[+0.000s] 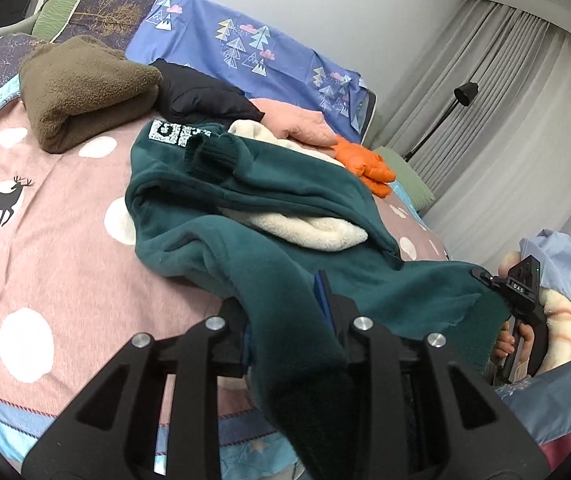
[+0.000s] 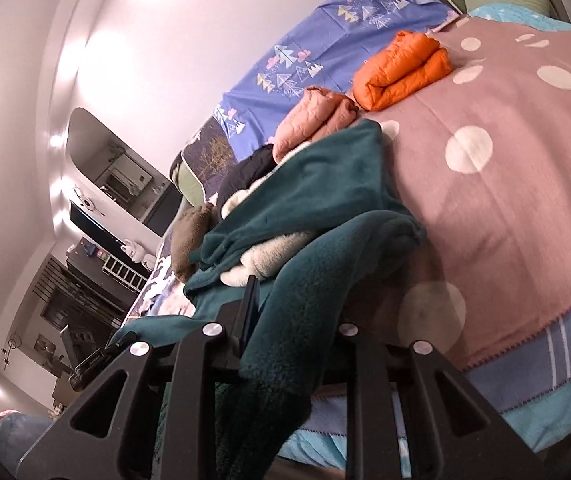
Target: Fold large clothes
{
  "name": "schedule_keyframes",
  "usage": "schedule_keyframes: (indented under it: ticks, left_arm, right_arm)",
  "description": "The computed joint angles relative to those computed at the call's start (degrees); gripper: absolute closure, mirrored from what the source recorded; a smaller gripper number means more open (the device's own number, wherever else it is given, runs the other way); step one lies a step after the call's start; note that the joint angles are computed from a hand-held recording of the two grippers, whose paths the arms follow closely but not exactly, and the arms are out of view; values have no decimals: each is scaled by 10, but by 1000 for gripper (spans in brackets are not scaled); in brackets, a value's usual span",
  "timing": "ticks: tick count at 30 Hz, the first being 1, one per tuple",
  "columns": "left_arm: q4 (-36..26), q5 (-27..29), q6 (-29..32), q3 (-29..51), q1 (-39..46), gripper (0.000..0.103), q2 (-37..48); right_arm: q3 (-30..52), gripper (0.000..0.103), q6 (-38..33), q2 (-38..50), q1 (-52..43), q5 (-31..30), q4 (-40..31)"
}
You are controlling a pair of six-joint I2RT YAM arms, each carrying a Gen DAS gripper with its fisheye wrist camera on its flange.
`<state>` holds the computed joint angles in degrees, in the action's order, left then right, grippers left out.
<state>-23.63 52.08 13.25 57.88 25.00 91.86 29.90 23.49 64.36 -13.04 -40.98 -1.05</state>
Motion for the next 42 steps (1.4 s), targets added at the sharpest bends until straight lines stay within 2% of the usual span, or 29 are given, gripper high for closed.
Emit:
schedule_keyframes:
  ticks: [8,11,15,20,25,28,29,32,34,37,39,42]
  left_arm:
    - [71,-18,-72,29,-27,76,14]
    - [121,-47,-114,54,-45,79,28]
    - [131,-74,-163,129,-57,81,81]
    - [78,-123,-165,273,-84,81,182]
    - [-1,-159,-179,463,-106,81,343]
    - [-59,-148,-214,569,-103,80,434]
    - [-96,-129,-235,629,-99,78,478]
    - [-169,-87,-271,729,-87,77,536]
    - [-197,-89,-255,747,-90,76,531]
    - [-234,-85,-229,765,-95,67,505]
    - [-227,-50,-232,753,-90,55,483]
    - [-246,-21,-237,766,-85,53,480]
  right_arm:
    - [66,81,32,75,8,-10,55]
    - [112,81,54,120,20,11,88]
    - [178,81,67,188,38,48,106]
    - [312,81,54,307,67,112,70]
    - [454,80,60,442,80,138,16]
    - [533,78,66,519,86,146,-33]
    - [559,73,73,544,85,136,-49]
    - [593,61,99,574,72,86,-60]
    - [612,54,101,572,62,45,-85]
    - [603,47,88,538,51,3,-95]
    - [583,45,69,507,49,-5,-94]
    - [549,40,61,477,50,-4,-71]
